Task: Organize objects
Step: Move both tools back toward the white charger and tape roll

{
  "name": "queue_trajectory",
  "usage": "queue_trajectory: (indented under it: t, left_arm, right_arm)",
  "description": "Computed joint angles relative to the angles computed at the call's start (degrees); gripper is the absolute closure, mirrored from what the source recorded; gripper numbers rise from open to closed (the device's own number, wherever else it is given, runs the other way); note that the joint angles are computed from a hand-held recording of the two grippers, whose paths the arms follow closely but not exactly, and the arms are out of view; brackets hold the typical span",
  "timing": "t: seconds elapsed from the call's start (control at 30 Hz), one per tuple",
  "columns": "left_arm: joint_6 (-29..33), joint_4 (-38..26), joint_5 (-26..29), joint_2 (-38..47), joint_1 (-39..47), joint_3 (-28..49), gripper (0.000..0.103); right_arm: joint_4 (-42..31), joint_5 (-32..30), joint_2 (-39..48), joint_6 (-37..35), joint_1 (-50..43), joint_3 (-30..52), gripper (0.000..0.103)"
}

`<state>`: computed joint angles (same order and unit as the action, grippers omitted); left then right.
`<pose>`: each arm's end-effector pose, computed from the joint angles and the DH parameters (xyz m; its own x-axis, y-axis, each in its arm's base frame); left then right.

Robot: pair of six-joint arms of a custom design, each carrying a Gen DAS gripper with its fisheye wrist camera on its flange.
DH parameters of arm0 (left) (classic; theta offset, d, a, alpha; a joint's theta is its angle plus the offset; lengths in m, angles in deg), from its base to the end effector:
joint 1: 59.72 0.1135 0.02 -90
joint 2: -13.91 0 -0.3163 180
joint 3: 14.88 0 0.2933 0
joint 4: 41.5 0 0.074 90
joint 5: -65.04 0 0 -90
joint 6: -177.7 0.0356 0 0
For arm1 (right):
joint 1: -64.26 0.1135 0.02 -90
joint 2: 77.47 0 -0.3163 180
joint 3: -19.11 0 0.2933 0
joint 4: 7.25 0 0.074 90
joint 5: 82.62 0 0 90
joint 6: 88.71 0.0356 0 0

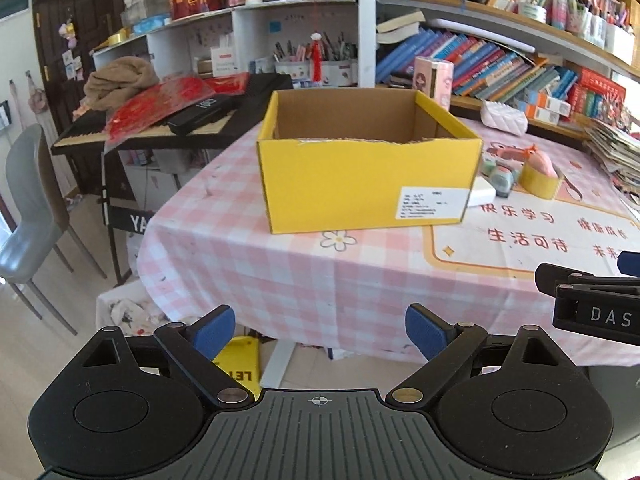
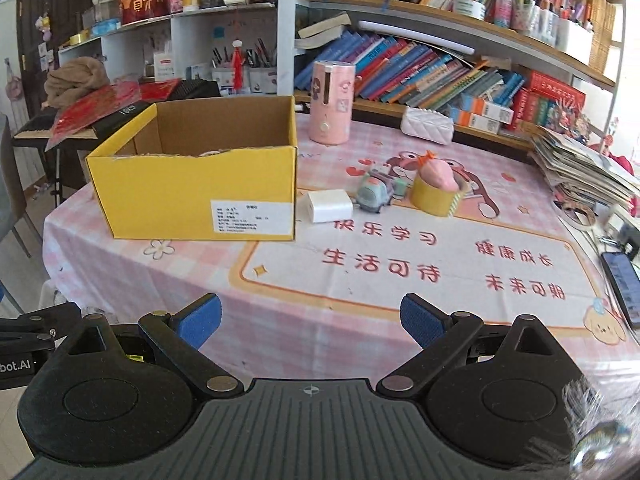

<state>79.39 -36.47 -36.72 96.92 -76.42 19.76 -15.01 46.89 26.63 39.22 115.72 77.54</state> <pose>0.2468 -0.0665 0.1335 -0.6706 0.0535 -0.7399 0.0429 0.9985 0.0333 0.2436 0.2694 0.1290 -0.6205 -0.0178 -0.7840 0.0179 0.9992 -0.0368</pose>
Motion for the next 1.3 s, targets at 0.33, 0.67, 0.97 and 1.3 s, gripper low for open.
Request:
queue_trajectory:
  t: [0.33, 0.67, 0.97, 1.3]
  left_arm:
    - [0.61, 0.95, 0.25, 1.97, -3.57, 0.91, 0.009]
    - [1.53, 1.42, 0.38, 6.98, -9.89, 5.56, 0.009]
    - [1.9, 1.08, 0.61, 11.67, -14.24, 10.51, 0.009]
    - [0.86, 1.09, -1.1, 15.73, -16.73, 14.96, 0.009]
  right_arm:
    - [-3.51, 2.02, -2.77, 4.36, 0.38, -2.76, 0.006]
    - [-5.66, 3.56, -6.78, 8.52, -2.41, -7.45, 0.006]
    - [-5.47, 2.96, -9.77, 8.68, -6.71, -11.09, 0.007]
    - [-0.37, -1.29, -10.87, 2.76, -12.83, -13.42, 0.008]
